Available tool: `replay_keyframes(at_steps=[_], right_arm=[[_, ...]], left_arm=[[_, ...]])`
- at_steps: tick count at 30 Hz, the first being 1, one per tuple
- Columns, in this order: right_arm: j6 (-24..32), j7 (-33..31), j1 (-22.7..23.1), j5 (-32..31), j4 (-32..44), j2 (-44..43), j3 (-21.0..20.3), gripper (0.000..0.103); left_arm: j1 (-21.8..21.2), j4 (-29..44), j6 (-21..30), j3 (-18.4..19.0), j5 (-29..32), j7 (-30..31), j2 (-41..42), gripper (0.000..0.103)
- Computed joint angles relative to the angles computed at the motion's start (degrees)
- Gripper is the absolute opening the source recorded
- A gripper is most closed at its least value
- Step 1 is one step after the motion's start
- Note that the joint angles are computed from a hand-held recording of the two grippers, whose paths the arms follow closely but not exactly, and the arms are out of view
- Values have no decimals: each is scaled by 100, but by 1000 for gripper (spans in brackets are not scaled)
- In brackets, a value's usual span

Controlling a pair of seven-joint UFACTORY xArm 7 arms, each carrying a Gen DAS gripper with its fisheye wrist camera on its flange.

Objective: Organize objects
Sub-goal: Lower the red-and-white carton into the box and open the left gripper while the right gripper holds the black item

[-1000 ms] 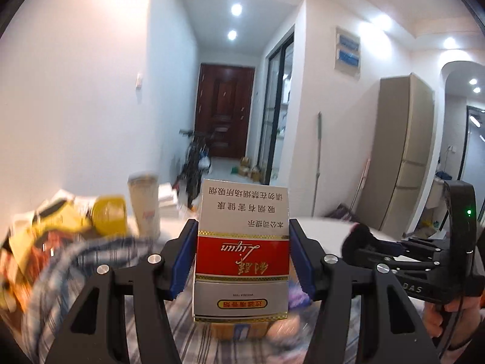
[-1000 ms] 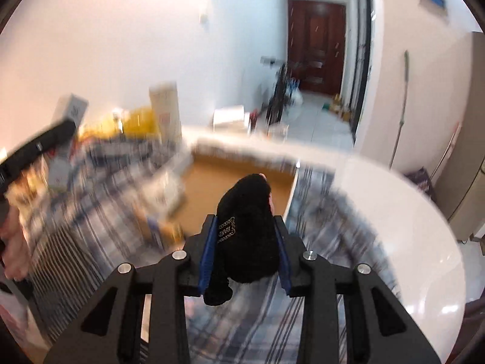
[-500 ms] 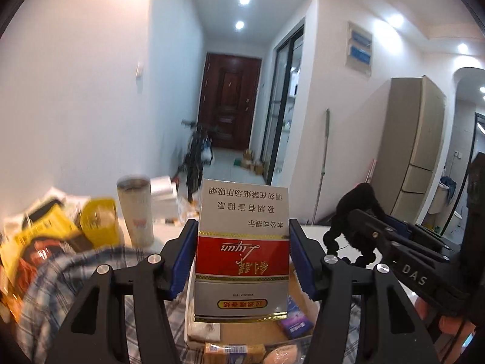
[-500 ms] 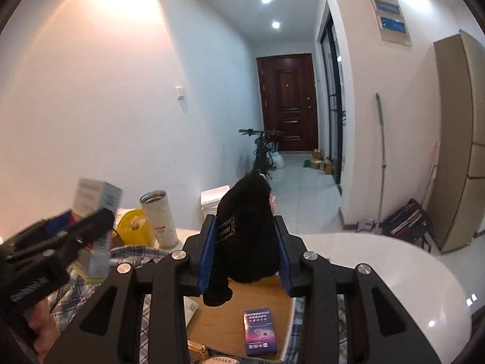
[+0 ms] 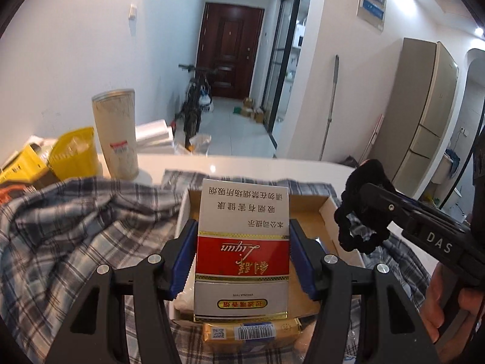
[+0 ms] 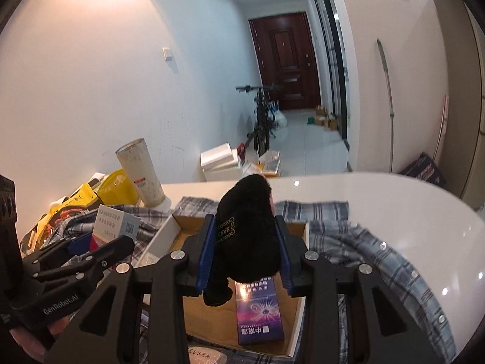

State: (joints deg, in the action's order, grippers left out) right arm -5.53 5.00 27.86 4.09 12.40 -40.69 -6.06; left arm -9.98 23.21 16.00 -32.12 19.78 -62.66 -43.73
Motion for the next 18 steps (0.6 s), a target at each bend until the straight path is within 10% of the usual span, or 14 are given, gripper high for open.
replay_keyframes(at_steps=[18], right_arm=[[-13,48,-250,-129,18,472,162,36]], left_arm=[[-373,120,-232,418,-119,24,1374,61]])
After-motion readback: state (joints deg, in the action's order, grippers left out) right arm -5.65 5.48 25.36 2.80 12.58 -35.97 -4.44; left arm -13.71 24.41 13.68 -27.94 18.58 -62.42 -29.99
